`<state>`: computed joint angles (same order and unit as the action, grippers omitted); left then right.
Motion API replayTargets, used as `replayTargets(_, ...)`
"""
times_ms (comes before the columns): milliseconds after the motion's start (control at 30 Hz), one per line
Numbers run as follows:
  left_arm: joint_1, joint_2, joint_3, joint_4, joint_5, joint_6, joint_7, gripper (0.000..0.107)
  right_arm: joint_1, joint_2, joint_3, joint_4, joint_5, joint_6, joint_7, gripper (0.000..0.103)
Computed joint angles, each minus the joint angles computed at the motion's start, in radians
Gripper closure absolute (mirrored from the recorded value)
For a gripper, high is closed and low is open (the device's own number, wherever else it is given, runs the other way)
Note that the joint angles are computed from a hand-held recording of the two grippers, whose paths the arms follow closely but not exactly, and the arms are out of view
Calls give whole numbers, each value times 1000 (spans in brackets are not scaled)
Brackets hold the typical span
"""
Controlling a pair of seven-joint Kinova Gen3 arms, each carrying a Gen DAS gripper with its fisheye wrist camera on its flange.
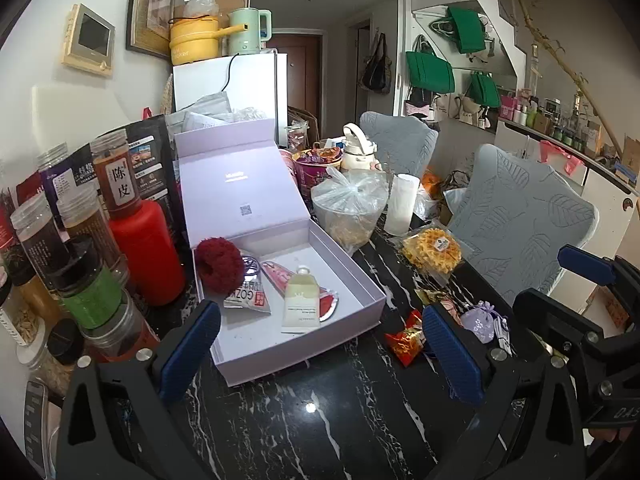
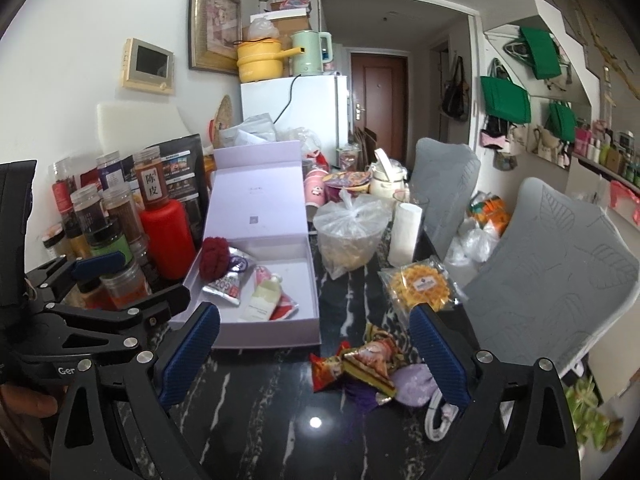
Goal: Organize soft objects
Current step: 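Withdraw both tools from the box back over the table items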
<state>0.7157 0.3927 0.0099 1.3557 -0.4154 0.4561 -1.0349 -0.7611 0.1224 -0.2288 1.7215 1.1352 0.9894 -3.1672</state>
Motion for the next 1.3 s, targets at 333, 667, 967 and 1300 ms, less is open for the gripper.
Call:
replayTargets(333,-26,35,77,13,96,-23,-113,5,0,-38,-26,100,-29,45,-102,6)
replayTargets(667,-56,127,139,-54,247,12,-284,5,37,-55,-38,205,-38,-4,-198,6)
replayTargets(967,-14,212,99,-153,270,79,-304,5,90,-43,-10,260,-46,-100,-229,6)
replayTargets(1300,2,338,85,-341,287,217,-317,5,155,-24,35,298,-68,-200,-238,6)
